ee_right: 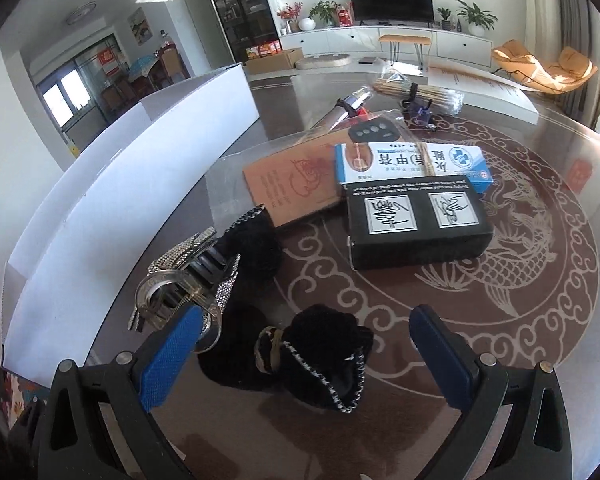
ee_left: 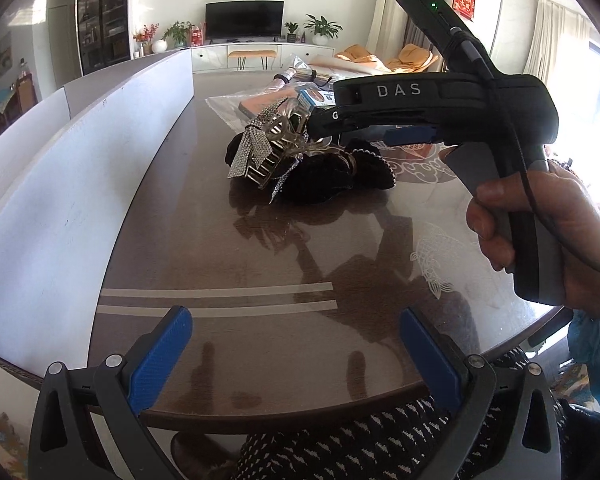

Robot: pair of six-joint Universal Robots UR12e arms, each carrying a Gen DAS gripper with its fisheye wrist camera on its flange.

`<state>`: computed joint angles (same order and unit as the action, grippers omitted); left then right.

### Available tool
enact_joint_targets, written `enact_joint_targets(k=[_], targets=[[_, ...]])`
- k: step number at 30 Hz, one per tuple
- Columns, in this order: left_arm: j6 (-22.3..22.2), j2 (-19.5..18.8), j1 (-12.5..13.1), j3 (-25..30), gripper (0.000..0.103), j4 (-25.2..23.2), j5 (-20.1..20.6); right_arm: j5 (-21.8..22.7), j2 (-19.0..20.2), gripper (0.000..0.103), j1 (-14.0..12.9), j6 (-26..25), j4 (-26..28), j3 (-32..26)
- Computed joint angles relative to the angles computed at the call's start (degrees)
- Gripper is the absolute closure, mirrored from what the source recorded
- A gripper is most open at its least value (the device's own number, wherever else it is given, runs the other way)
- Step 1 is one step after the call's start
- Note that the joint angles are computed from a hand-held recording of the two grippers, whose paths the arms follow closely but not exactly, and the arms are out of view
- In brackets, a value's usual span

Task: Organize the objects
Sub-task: 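Reach the left tool to the rhinestone bow belt and grasp its buckle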

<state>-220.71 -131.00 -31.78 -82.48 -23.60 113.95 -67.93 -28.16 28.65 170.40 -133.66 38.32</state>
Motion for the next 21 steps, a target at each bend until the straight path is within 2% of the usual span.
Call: enact_joint_targets(k=[2,5,6,8,12,15,17,21], targets=[[-1.0,0.1,0.3,-0.5,0.0,-0.2,-0.8,3.2,-0.4,0.0,0.0,-3.2,1.9,0.7],[-2.2,0.3,0.6,-1.1,0.0,0.4,-1.6,0.3,-0.9,0.0,0.4,-6.7,-0.2,1.8],[-2.2,0.4,0.7,-1.2,0.0,0.9,-1.7,-0.1,-0.7,0.0,0.5,-8.8,0.6,1.1],[-2.2,0.5,0.6,-1.3,0.0,1.2,-1.4,1.3,0.4,0.0,0.4,-13.6,5.3,-1.6],[-2.4,0.6,0.7,-1.2,0.0,0.9,-0.8,5.3,1.5,0.002,0.0,-20.2,15.2,-5.3],[-2.7,0.6,0.8,-1.4,0.0,0.7,-0.9,6.3,-1.0,0.006,-0.3,-26.8,18.9,-1.8],[-2.6,0.4,0.9,-1.2,0.0,0.4,-1.0,5.0,-3.3,0.006,-0.5,-29.5,18.5,2.1],[-1.5,-0.1,1.2,-0.2,0.0,0.2,0.1,3.3,-6.7,0.006,-1.5,-28.6,14.8,8.7]])
